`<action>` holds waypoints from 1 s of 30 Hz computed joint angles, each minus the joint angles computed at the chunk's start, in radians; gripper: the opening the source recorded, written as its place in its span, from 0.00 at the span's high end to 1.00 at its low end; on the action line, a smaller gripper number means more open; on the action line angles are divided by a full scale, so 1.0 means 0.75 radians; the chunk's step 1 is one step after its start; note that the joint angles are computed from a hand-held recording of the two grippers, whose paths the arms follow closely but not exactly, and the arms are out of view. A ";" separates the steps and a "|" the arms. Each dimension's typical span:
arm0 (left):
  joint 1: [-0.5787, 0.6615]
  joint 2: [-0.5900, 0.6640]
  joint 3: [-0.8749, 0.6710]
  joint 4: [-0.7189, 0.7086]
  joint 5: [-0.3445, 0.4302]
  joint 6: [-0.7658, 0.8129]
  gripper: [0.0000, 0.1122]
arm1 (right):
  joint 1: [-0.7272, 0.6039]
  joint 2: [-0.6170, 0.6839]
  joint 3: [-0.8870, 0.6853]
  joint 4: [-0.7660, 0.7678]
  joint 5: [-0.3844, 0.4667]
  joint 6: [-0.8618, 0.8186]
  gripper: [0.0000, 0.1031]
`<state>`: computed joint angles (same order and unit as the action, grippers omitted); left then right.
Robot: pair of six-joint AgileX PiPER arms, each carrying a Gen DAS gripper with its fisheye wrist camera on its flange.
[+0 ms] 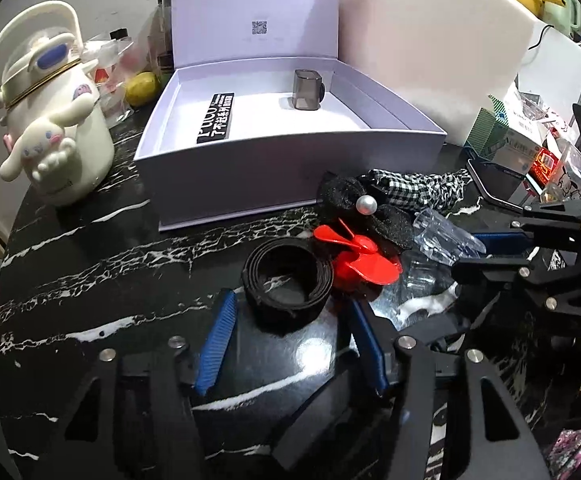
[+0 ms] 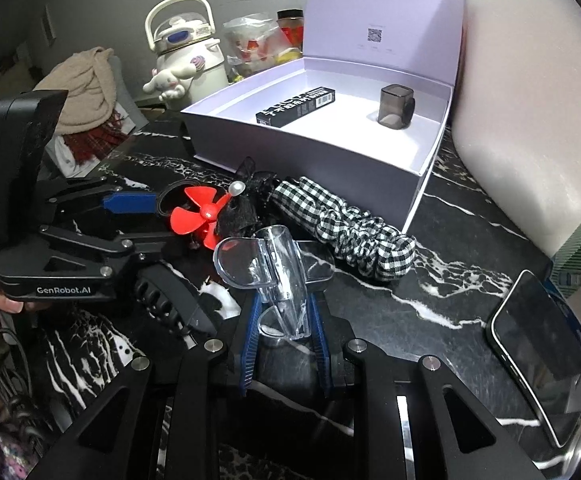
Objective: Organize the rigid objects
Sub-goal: 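Close the right tool on the clear plastic item while the left tool nears the black band, then close the left tool on the black band while the right tool holds the clear item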
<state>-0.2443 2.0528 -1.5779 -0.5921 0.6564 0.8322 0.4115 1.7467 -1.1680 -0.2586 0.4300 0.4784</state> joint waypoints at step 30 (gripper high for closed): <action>0.046 -0.210 0.231 -0.245 -0.065 0.247 0.63 | 0.093 -0.086 0.047 -0.242 0.046 0.211 0.76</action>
